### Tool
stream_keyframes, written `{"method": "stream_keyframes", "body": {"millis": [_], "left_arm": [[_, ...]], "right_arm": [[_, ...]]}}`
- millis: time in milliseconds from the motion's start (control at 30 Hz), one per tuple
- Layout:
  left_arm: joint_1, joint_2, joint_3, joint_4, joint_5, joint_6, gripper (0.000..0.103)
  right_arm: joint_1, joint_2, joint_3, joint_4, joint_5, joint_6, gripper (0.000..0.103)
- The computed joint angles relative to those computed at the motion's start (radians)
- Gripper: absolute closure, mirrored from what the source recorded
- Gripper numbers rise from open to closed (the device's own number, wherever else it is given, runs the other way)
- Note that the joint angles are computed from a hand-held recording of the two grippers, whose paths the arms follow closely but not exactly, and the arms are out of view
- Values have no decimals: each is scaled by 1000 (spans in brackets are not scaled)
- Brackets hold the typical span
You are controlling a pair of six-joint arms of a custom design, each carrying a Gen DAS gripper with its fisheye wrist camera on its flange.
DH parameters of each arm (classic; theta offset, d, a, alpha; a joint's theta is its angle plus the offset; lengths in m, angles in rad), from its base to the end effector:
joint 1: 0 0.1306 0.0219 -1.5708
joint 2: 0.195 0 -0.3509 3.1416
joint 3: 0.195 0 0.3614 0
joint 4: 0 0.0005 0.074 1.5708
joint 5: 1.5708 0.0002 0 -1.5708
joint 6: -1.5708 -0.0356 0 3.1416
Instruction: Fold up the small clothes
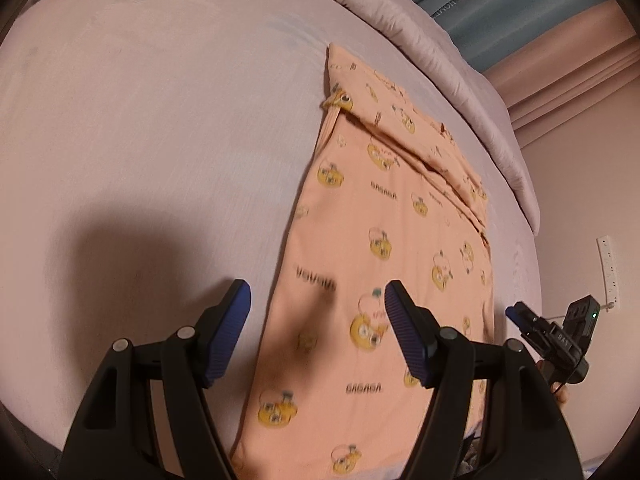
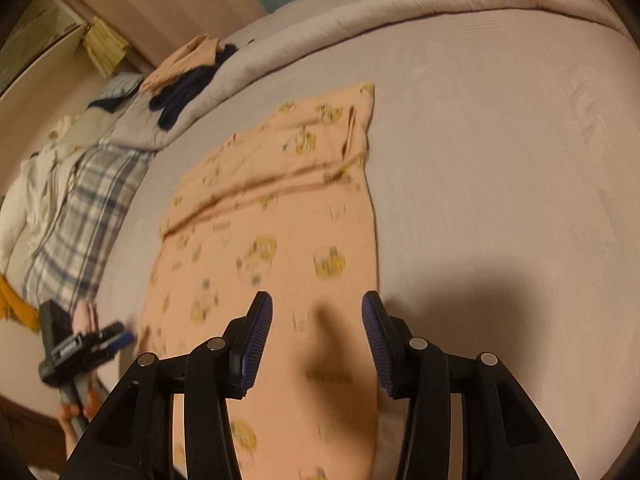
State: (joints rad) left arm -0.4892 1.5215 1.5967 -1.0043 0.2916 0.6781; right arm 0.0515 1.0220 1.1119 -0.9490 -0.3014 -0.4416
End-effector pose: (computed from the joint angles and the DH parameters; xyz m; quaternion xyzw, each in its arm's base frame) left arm 0.4343 -0.2434 0.4182 -0.0429 0.9390 -0.2870 0.1844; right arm 0.3297 0.0271 0.4103 0.1283 0.9193 0.2205 0.2997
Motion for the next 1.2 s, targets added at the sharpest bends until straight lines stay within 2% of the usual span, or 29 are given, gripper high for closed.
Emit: {"method": "stream_keyframes", "body": {"millis": [200, 300, 467, 633, 800, 967, 1067, 1200], "left_arm": [[-1, -41, -72, 21, 48, 22, 34], [5, -53, -95, 36, 96, 30, 32], [19, -66, -118, 41, 170, 26, 31], [56, -103, -183, 86, 286, 78, 31], [76, -116, -213, 82, 412, 71, 31], [79, -138, -257, 106, 506, 52, 31], [79, -136, -272, 142, 560, 69, 31], [70, -121, -263, 146, 590, 51, 31]], "right_arm": [[-13, -58, -71, -58, -44, 16, 56], [-28, -85, -102, -72, -82, 9, 56], [-74, -95, -130, -98, -211, 16, 56], [-123, -107, -139, -160, -314, 55, 56], [-162, -119, -162, -221, -421, 88, 56], [-178, -128, -199, -274, -561, 123, 56], [-189, -145, -221, -263, -599, 110, 56], [-188, -128, -203, -251, -594, 106, 56]]}}
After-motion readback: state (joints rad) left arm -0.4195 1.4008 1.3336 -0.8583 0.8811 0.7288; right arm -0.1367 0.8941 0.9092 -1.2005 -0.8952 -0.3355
